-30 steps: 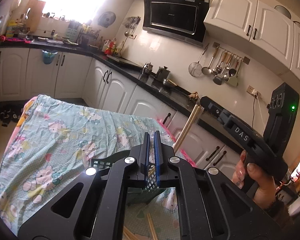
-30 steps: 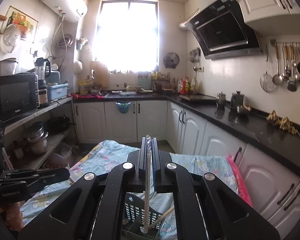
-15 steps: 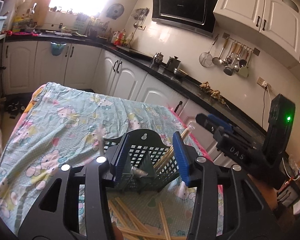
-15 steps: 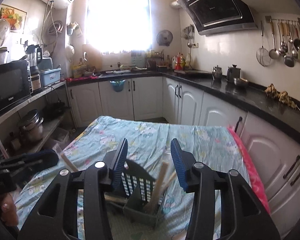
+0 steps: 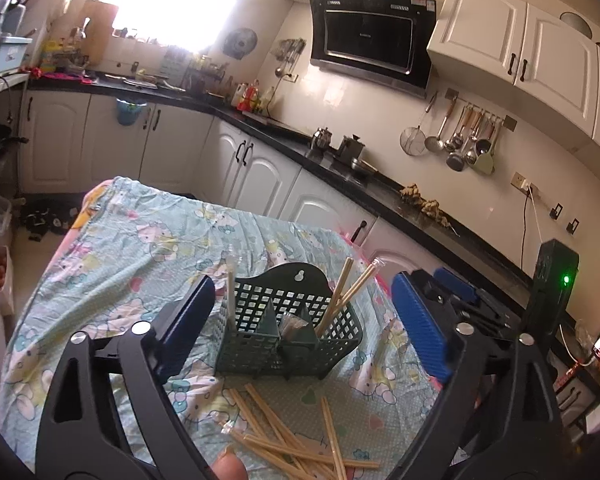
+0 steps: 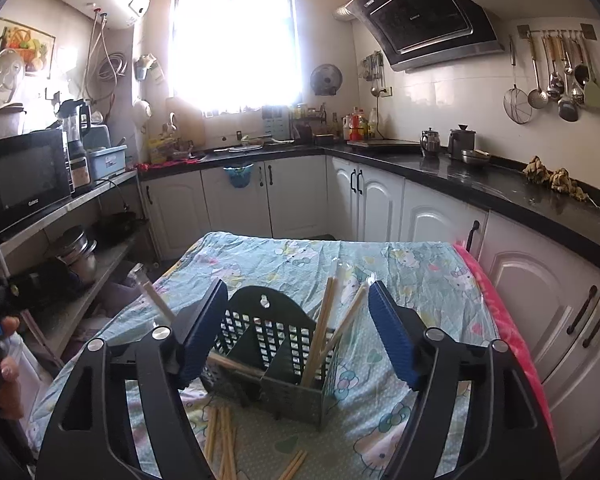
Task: Organize utensils
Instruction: 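Move both open grippers back down toward the loose chopstick pile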
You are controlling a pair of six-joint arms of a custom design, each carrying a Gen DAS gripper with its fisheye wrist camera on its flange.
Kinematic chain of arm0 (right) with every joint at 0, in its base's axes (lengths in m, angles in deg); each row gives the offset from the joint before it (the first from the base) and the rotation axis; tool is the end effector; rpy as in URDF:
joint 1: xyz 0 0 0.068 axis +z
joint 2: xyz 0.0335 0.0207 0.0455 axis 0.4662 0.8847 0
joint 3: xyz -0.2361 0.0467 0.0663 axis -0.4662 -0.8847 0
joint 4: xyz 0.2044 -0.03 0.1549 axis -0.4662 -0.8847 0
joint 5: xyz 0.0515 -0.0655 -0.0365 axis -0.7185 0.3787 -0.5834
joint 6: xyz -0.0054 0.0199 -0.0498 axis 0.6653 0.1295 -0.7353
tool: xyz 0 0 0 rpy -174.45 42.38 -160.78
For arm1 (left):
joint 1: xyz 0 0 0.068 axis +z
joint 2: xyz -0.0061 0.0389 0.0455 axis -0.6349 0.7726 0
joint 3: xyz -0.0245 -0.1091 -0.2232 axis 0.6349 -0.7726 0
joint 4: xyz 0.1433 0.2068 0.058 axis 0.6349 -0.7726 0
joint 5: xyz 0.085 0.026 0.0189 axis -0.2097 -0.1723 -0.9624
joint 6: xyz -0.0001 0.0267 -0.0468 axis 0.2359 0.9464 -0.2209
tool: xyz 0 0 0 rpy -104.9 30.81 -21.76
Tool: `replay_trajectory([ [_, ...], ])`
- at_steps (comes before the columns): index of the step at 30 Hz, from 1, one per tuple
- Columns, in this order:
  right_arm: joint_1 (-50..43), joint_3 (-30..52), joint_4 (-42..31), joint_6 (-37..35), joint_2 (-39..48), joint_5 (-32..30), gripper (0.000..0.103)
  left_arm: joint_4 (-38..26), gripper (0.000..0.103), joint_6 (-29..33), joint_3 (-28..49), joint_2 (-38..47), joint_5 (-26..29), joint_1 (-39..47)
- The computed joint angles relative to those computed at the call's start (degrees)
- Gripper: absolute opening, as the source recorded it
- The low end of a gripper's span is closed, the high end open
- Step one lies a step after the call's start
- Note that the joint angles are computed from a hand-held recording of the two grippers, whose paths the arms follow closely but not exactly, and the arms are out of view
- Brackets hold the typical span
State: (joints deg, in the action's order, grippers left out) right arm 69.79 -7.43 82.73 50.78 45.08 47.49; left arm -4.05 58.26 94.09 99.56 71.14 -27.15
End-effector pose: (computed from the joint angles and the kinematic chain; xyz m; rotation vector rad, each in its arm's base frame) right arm 0.1898 0.1526 0.2197 -0.2272 1.9533 0.2549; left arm 0.1549 0.0126 0.2283 0.0235 1.9710 -0.5890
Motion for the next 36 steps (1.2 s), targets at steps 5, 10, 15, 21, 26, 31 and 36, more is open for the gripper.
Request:
replay_trajectory([
  [5,1.92,-1.77,-2.25,0.48,-4.1,1.15,0.077,-3.0,0.092,0.96,-0.65,-2.83,2.52,3.66],
  [10,4.89,-2.42,-4.53,0.63,-7.19,3.24,0.082,-6.16,0.092,2.05,-1.53,-5.39,4.69,7.03],
  [15,7.87,-2.97,-6.4,1.23,-9.18,5.27,0.085,-8.8,0.092,3.8,-2.44,-7.33,5.78,9.0],
  [21,11.36,-3.66,-8.31,2.09,-9.83,7.26,0.085,-12.12,0.092,6.82,-3.04,-8.71,6.28,11.81],
  [26,13.93,-4.08,-8.76,2.73,-8.59,8.47,0.086,-14.4,0.092,9.62,-3.53,-8.57,7.62,15.73],
  [31,16.06,-4.58,-8.41,3.86,-6.33,8.85,0.087,-16.95,0.092,13.0,-3.84,-7.78,9.01,19.33],
  [36,18.61,-4.88,-7.94,5.16,-4.21,9.56,0.088,-19.54,0.092,16.68,-4.48,-7.35,11.02,23.45],
])
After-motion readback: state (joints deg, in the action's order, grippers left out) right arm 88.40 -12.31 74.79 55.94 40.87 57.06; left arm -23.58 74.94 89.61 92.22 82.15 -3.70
